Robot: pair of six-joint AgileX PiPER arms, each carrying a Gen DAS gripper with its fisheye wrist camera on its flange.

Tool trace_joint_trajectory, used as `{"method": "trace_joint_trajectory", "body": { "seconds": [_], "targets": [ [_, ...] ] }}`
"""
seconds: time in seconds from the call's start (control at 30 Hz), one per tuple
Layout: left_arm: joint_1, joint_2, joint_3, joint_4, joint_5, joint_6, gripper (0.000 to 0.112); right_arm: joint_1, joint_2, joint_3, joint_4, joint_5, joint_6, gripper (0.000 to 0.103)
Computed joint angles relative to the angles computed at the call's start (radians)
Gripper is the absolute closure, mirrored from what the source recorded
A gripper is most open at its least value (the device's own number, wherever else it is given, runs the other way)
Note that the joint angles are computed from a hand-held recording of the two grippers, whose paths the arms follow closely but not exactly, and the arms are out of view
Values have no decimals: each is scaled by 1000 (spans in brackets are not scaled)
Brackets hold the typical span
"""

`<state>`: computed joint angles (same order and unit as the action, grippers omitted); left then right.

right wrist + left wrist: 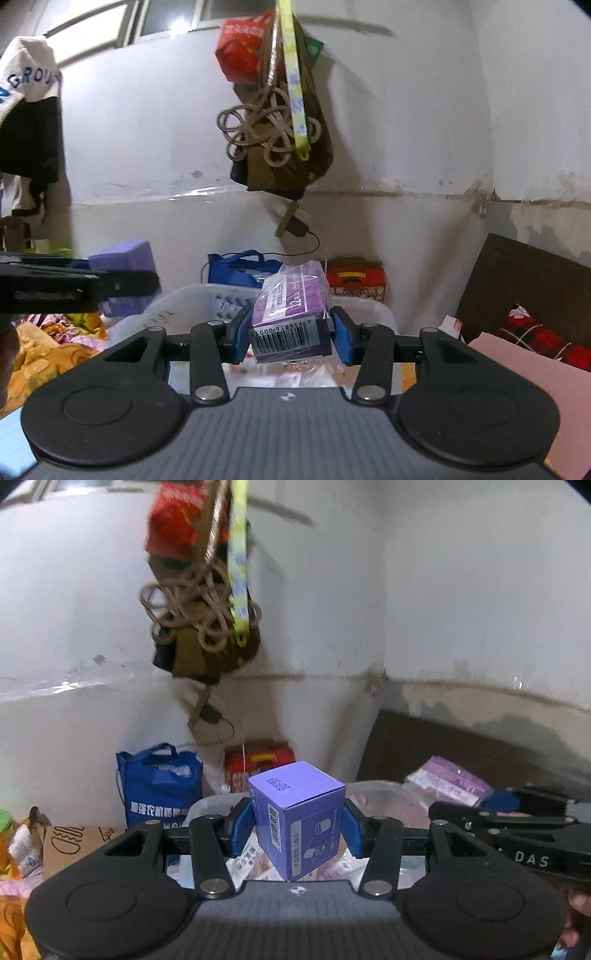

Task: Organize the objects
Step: 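Carry both purple boxes into the basket and open both grippers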

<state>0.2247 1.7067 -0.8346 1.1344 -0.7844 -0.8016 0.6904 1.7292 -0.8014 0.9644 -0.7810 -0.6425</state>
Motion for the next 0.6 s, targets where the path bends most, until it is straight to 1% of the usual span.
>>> {"method": "trace_joint_trajectory", "body": {
  "seconds": [0.03,0.07,0.1,0.13,0.17,0.2,0.23,0.27,0.33,0.37,0.4,0.47,0.5,0.57,0.6],
  "targets": [
    [-27,32,-31,-34,22,17,57,-22,14,-25,-3,32,-20,54],
    [-57,64,-57,-86,45,59,44,-33,34,-37,-26,29,-5,45],
    [-91,95,-98,-98,104,61,35,-37,56,-39,-54,3,25,32],
    [-123,126,-147,-77,181,24,31,-41,74,-47,-59,-1,28,3],
    [-140,150,-171,-74,222,17,34,-37,85,-60,-26,8,-1,1],
    [-142,161,-171,-81,229,33,35,-23,91,-52,-9,-16,-5,1],
    [-130,163,-149,-94,196,68,35,-7,86,-23,-20,-48,17,0],
    [-104,158,-114,-106,132,109,35,9,70,28,-55,-86,61,0],
    [-44,130,-26,-119,11,168,34,52,50,106,-45,-156,131,0],
    [-17,111,17,-114,-37,185,32,77,46,151,-47,-194,188,0],
    [4,92,60,-120,-63,222,32,100,42,187,-38,-209,226,0],
    [52,69,167,-161,-122,357,27,185,68,246,43,-262,291,0],
    [78,71,214,-167,-145,413,27,224,86,265,78,-269,312,0],
    [136,119,284,-153,-198,512,27,308,141,303,117,-291,394,0],
    [156,145,301,-139,-205,534,27,334,163,310,121,-281,425,0]
  ]
}}
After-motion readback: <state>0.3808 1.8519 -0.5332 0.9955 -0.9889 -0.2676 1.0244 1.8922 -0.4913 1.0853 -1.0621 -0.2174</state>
